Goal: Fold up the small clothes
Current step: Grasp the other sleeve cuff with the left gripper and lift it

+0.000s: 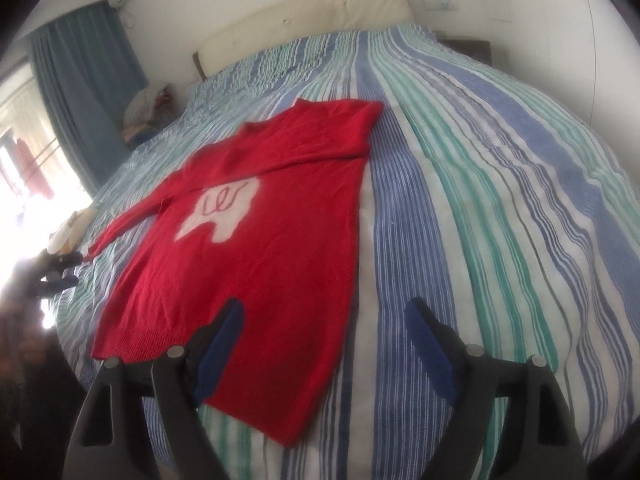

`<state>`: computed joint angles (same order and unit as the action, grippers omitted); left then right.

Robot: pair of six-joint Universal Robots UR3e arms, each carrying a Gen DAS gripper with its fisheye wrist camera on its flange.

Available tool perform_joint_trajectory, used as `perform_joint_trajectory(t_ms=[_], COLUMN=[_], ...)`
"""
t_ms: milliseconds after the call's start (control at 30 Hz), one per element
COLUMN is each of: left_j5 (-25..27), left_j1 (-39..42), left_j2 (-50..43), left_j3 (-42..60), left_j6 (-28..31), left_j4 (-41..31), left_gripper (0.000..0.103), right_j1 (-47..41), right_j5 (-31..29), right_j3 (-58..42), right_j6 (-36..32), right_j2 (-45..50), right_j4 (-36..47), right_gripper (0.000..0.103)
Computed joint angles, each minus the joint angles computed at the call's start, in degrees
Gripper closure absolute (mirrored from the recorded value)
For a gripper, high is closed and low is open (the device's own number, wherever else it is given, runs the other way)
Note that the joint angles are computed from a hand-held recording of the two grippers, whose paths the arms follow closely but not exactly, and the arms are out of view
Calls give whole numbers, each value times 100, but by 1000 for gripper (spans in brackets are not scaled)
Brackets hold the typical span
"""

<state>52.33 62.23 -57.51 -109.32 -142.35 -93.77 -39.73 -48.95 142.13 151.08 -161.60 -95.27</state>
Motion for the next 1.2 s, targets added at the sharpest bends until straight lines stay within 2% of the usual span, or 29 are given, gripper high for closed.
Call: perform_joint_trajectory(t_ms=[67, 133, 167, 267, 367, 433, 467, 533, 567, 600, 767, 900, 1067, 1200], left_j5=[154, 718, 1019, 1430, 1268, 1343, 1487, 1790, 1831, 1818, 1929, 1661, 1435, 1354], left_j1=[-10, -105, -120, -29, 67, -42, -144, -344, -404, -419, -659, -1140, -2661, -4102], left_j2=[-1145, -2184, -2641, -3662, -4084, -4259, -4295, -4301, -4294, -4296, -3899, -3653, -4142, -4982], left_j3=[373, 699, 909, 1550, 1684, 1674, 1642, 1553, 1529, 1564, 1935, 2846, 4690, 6327], left_j6=[-406, -1110, -1407, -1912, -2051, -2121, -2190, -2272, -2247, -2185, -1911, -1767, -2120, -2546], left_j4=[1053, 2277, 2666, 2827, 2671, 2722, 2848, 3204, 3284, 3245, 3068, 2384, 1727, 1341], left_gripper=[1, 2, 2, 5, 12, 18, 24, 52, 79, 97, 98, 98, 98, 98], right_j1=[56, 81, 113, 342, 621, 836, 940, 1135, 1208, 1256, 1110, 826, 612, 35], right_j5=[-55, -62, -77, -244, -454, -588, -648, -762, -804, -831, -702, -365, -40, 311], right_j3=[57, 68, 76, 142, 217, 271, 311, 353, 357, 359, 328, 261, 186, -39], right_j6=[135, 225, 265, 442, 635, 822, 919, 1082, 1125, 1143, 936, 711, 493, -66], right_j2=[157, 232, 254, 382, 612, 865, 1002, 1260, 1378, 1419, 1159, 949, 837, 251], right_j4=[-167, -262, -341, -742, -1146, -1523, -1740, -2110, -2246, -2298, -1907, -1496, -1116, 44], right_gripper=[22, 22, 22, 22, 22, 22, 22, 22, 22, 22, 22, 22, 22, 22])
